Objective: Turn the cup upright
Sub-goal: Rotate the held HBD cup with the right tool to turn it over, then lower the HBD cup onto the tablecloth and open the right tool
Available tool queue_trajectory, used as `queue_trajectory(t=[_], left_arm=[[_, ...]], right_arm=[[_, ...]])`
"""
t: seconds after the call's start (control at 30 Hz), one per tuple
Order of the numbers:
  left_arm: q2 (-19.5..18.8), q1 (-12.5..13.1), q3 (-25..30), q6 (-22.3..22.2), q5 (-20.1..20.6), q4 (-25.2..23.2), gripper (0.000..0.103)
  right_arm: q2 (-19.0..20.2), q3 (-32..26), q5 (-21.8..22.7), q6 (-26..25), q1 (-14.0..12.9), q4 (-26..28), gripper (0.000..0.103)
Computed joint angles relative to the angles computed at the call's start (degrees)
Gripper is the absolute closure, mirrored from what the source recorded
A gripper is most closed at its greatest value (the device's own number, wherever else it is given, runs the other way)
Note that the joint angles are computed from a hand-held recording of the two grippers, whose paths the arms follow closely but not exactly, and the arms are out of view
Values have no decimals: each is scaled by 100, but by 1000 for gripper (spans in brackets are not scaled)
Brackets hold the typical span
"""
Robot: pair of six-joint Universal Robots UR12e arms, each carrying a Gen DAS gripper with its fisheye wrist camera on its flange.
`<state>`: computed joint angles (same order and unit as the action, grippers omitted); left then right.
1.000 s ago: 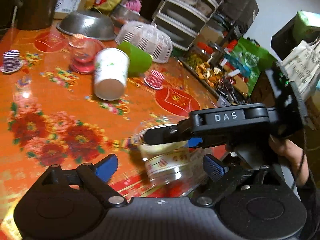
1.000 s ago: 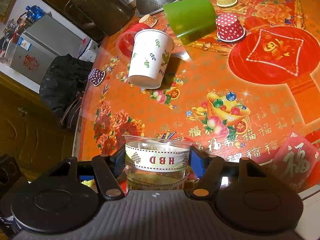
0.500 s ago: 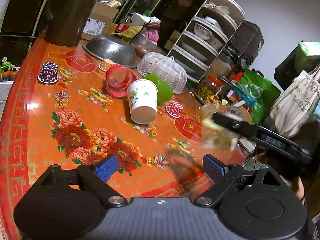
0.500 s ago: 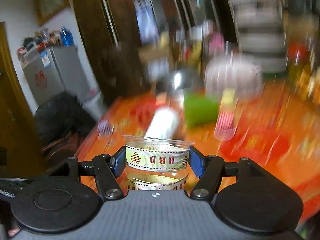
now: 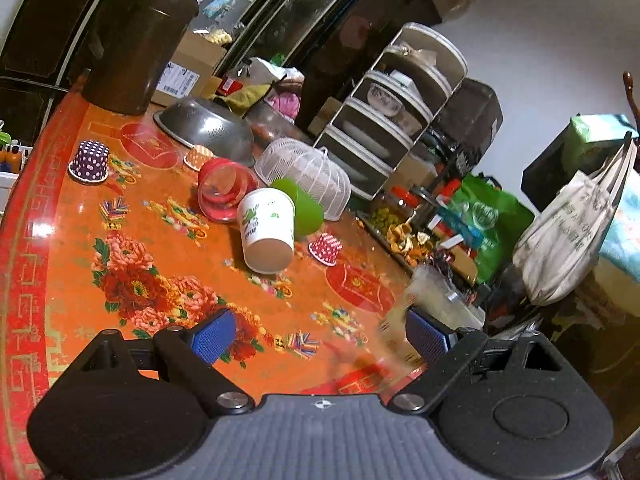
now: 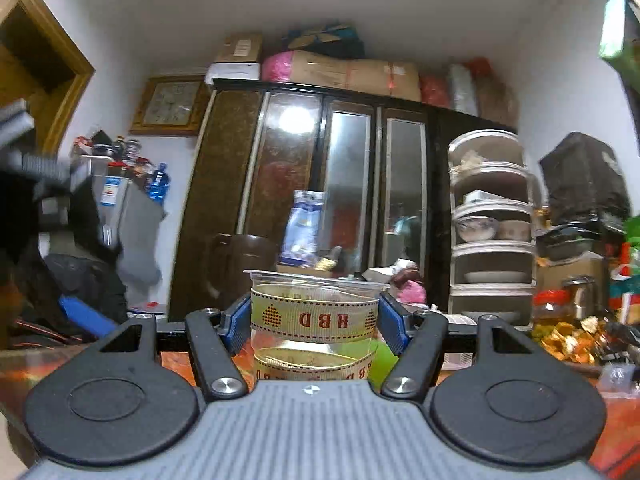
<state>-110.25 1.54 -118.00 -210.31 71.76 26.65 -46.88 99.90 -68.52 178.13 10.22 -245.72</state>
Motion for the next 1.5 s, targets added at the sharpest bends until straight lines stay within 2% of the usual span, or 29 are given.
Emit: queue_trajectory(t=[0.13,0.33,0.43,0.57,0.83,1.03,1.13,1.17,1.2,1.23,1.37,1.47,1.5], left_arm=[[-8,-3,-37,-44,50,99,9],[-37,40,-101,-160,30,208,9],[-60,59,-132,-211,29,312,9],[-69,73,-148,-248,30,346,9],[-64,84,-178,-293,16,397,9],[-47,68,-178,-276,44,365,9],[-38,59,-175,-245,73,342,9],[-28,44,-176,-205,130,314,9],[-20,18,-177,-144,248,297,9],[-15,-14,-177,-73,400,293,9],[7,-148,-198,305,1048,327,3],[148,-354,-148,1032,1875,-199,0],[192,-443,-143,1292,2176,-277,0]], right_arm=[[134,-106,-174,116,60,101,38],[240,-207,-227,-38,131,143,38],[283,-153,-331,-191,187,-56,38],[334,-194,-247,-260,224,-85,38],[255,-163,-188,-210,227,262,37],[221,-119,-130,-200,215,368,31],[160,-70,-66,-194,200,524,22],[121,-44,-6,-240,190,629,15],[80,-20,83,-277,171,740,3],[33,17,159,-292,153,831,1],[-172,224,178,-291,107,1217,1],[-482,527,511,-163,-33,1522,1],[-648,650,585,-159,-75,1773,1]])
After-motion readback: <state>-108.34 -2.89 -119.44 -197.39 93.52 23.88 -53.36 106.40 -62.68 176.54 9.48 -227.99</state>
